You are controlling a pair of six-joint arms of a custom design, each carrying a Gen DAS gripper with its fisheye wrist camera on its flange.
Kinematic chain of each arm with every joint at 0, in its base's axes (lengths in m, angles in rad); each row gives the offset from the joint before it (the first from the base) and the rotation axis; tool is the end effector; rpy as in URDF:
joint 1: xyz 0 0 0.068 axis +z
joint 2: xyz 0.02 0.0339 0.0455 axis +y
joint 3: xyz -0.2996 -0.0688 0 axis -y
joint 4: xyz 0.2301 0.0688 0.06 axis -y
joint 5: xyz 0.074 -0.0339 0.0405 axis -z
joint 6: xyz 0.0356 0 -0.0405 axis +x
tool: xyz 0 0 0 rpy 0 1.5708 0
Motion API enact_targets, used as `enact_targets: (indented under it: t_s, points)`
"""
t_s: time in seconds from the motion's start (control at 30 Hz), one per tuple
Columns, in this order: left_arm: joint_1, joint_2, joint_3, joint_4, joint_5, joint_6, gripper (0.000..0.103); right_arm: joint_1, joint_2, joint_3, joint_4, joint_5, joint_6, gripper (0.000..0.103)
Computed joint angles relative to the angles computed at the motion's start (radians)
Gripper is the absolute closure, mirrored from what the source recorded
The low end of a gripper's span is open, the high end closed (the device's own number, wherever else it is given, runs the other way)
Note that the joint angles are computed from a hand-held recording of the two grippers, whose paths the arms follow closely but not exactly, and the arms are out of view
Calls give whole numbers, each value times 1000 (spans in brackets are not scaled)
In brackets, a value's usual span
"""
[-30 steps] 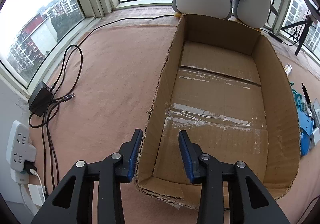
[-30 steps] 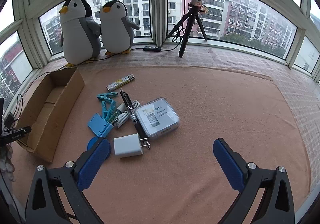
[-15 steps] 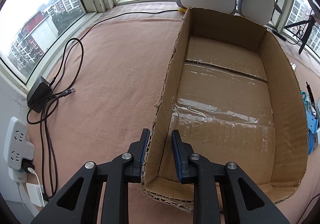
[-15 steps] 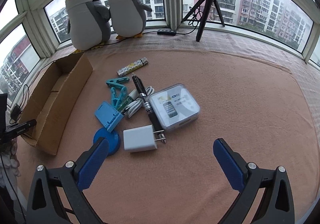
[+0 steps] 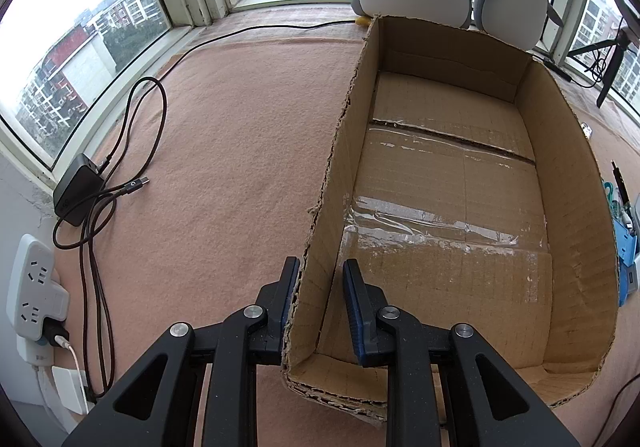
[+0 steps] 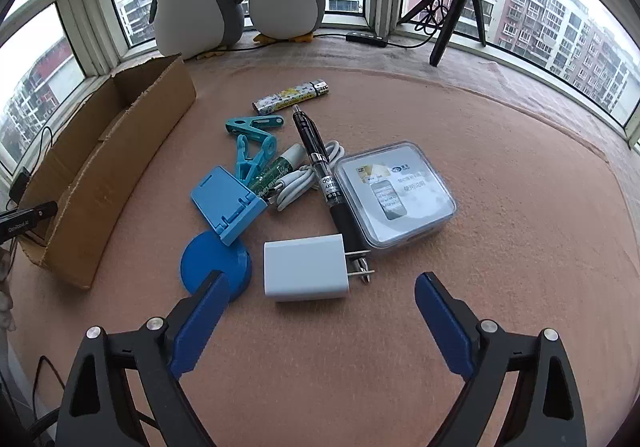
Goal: Organize rigid objects
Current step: 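Move the right gripper to the white USB charger and close on it, then carry the white charger with the right gripper into the cardboard box and release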
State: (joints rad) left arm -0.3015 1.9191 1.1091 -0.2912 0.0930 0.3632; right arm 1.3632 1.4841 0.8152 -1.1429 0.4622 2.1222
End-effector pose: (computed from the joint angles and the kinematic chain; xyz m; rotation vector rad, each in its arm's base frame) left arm 0.3560 -0.1142 0.1722 0.8984 2.5120 -0.1044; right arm 0.0540 0.1792 0.2135 0.9079 2.4793 -0.2086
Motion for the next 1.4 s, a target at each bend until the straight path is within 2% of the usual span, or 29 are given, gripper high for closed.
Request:
enact_targets:
  t_s: [0.1,0.2,0.37,0.53,0.83,1.03,1.23,1.4]
  points:
    - [0,0,0,-1,0,0,79,-32,-1,-22,25,-5,-46,15]
    - [0,0,0,0,1,-1,79,-53,-18,-51,57,-11,-72,24]
    - [1,0,1,-1,2,0,79,-80,-24,-67,88,-14,-117,28]
    - [2,1,1,-1,3,0,79,-102,-23,-89,140,-28,-156,43]
    - [2,1,1,0,3,0,79,-84,-40,-109,160,-26,-130,43]
    - [2,1,1,0,3,0,79,-13,-69,-121,148,-18,-33,43]
    - [2,2,2,-1,4,0,79,70,-72,-86,65,-10,90,43]
    - [2,1,1,-1,5,-1,79,92,-65,-18,-21,21,116,43]
